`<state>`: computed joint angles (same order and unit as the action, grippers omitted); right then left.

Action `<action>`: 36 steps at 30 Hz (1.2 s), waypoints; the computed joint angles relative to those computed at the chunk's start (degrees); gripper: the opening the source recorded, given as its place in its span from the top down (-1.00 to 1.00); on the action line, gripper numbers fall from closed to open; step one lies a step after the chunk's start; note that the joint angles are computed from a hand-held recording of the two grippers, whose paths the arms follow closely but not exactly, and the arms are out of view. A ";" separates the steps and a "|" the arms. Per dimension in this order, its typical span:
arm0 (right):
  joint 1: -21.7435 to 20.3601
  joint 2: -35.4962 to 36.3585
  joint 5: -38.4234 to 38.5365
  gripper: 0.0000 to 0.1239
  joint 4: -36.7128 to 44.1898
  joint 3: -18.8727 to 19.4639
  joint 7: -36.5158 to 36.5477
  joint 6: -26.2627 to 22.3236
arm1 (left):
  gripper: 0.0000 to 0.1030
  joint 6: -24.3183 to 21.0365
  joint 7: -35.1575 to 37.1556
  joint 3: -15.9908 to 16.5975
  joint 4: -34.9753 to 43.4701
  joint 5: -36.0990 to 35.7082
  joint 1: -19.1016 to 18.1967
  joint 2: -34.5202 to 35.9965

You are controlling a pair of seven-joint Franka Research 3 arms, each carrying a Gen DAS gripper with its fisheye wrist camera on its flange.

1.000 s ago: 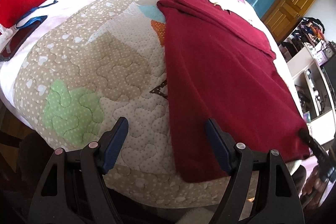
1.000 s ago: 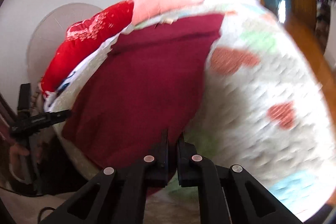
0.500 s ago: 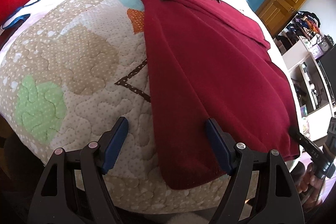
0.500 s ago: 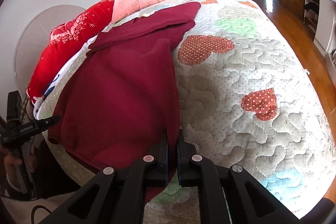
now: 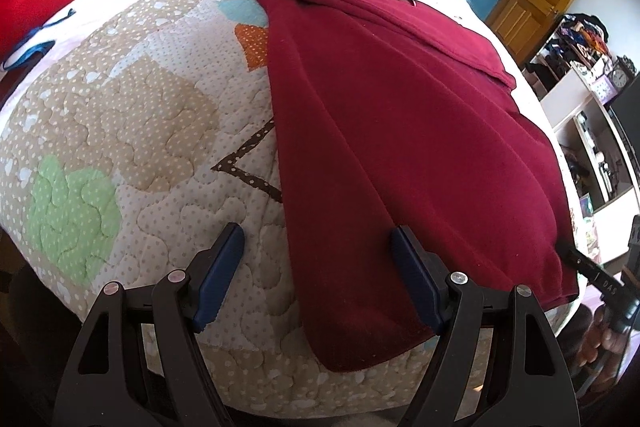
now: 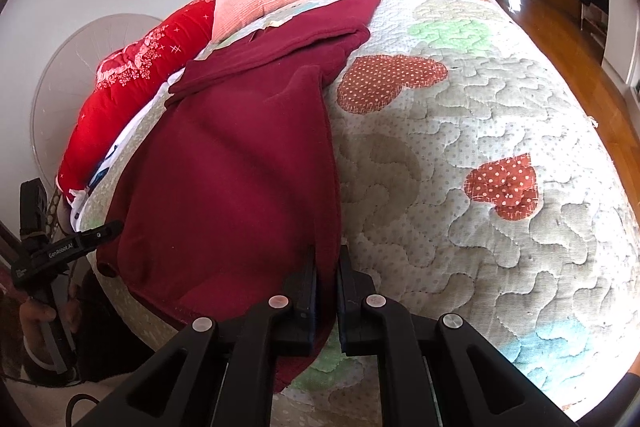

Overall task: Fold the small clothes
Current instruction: 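Grasp the sweater hem with the left tool and lift it toward the collar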

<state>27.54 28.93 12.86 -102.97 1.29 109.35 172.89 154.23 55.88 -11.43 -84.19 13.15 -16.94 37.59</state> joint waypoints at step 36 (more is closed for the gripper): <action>-18.73 5.20 38.71 0.91 14.37 24.27 -45.19 -1.66 | -0.21 -7.33 15.11 -7.05 0.87 -20.34 8.44 -1.12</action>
<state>8.81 34.12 51.57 -88.60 25.56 64.16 171.23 146.90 70.99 -18.48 -83.31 -7.19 -8.49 36.47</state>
